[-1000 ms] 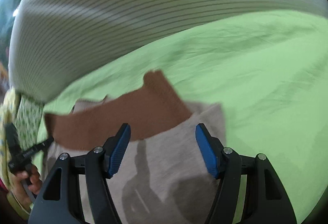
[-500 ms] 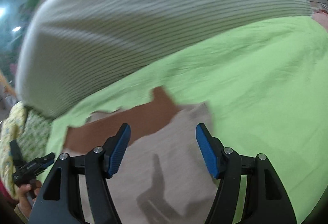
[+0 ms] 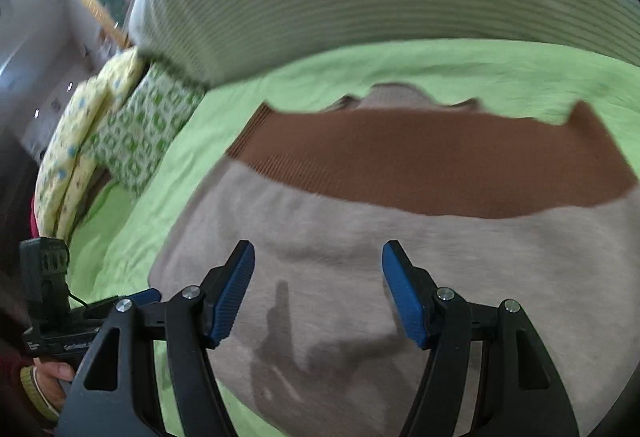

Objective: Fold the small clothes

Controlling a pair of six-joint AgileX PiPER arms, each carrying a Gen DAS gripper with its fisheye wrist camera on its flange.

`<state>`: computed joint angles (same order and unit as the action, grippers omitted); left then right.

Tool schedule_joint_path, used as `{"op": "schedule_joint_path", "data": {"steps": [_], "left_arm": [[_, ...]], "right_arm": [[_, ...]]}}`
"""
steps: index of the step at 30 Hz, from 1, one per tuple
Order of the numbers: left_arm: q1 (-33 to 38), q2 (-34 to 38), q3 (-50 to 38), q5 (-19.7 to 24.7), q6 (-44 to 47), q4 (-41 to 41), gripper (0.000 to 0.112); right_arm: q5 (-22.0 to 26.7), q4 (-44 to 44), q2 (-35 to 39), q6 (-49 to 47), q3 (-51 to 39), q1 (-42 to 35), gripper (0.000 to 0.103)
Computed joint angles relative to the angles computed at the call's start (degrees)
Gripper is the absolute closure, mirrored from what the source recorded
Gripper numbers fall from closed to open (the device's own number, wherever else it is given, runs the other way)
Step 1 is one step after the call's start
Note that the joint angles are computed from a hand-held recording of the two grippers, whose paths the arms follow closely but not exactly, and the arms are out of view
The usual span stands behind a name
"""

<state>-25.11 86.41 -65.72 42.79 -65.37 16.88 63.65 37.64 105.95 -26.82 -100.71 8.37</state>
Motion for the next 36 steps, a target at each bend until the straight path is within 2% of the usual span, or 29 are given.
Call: {"op": "schedule_joint_path", "data": {"steps": [3,6,9,12,13,15,17,21,24,26,29,31,36], "left_arm": [[0.0,0.7,0.0,-0.8,1.5,0.6,0.044],[1.9,3.0,0.0,-0.7,4.9,-3.2,0.044],[2.9,3.6,1.2,-0.8,6.0,-5.1,0.044],[2.4,3.1,2.1,-1.4,5.1,-4.2,0.044],[2.2,3.3,1.7,-0.8,5.2,-4.2,0.044],[1.9,3.3,1.2,-0.2,5.0,-4.4,0.044],[2.3,2.7,1.1,-0.1,5.2,-5.5,0.043],[3.9,2.4,1.0,-0.4,7.0,-9.8,0.041],[4.9,1.5,2.1,-1.1,8.0,-12.3,0.041],[4.4,1.0,2.4,-0.4,7.6,-12.6,0.041],[3.4,0.4,3.4,-0.3,6.2,-12.8,0.036],[3.0,-0.5,5.3,-1.1,4.9,-14.0,0.036],[5.3,-3.5,11.4,-7.3,2.1,-18.3,0.034]], "right_arm": [[3.5,-0.6,3.7,0.5,-3.7,1.5,0.036],[4.7,-4.5,7.4,3.1,-8.0,2.7,0.036],[1.4,-9.1,9.7,6.1,-11.4,3.5,0.036],[-3.6,-18.8,12.2,15.9,-16.5,4.6,0.036],[-3.1,-20.3,13.8,19.3,-19.5,4.1,0.036],[-2.6,-17.0,14.6,21.6,-21.3,2.1,0.036],[-4.1,-15.1,11.9,21.5,-18.2,1.1,0.036],[-8.9,-8.2,0.1,13.0,-2.2,-1.3,0.036],[-9.9,-6.5,-7.3,10.3,7.7,-3.4,0.036],[-10.5,-8.6,-11.5,10.0,13.9,-4.9,0.036],[-11.3,-11.8,-14.5,12.3,20.4,-7.1,0.036],[-11.5,-10.0,-16.5,11.5,23.9,-10.1,0.036],[-11.0,-5.8,-21.3,11.3,27.2,-14.3,0.036]]}}
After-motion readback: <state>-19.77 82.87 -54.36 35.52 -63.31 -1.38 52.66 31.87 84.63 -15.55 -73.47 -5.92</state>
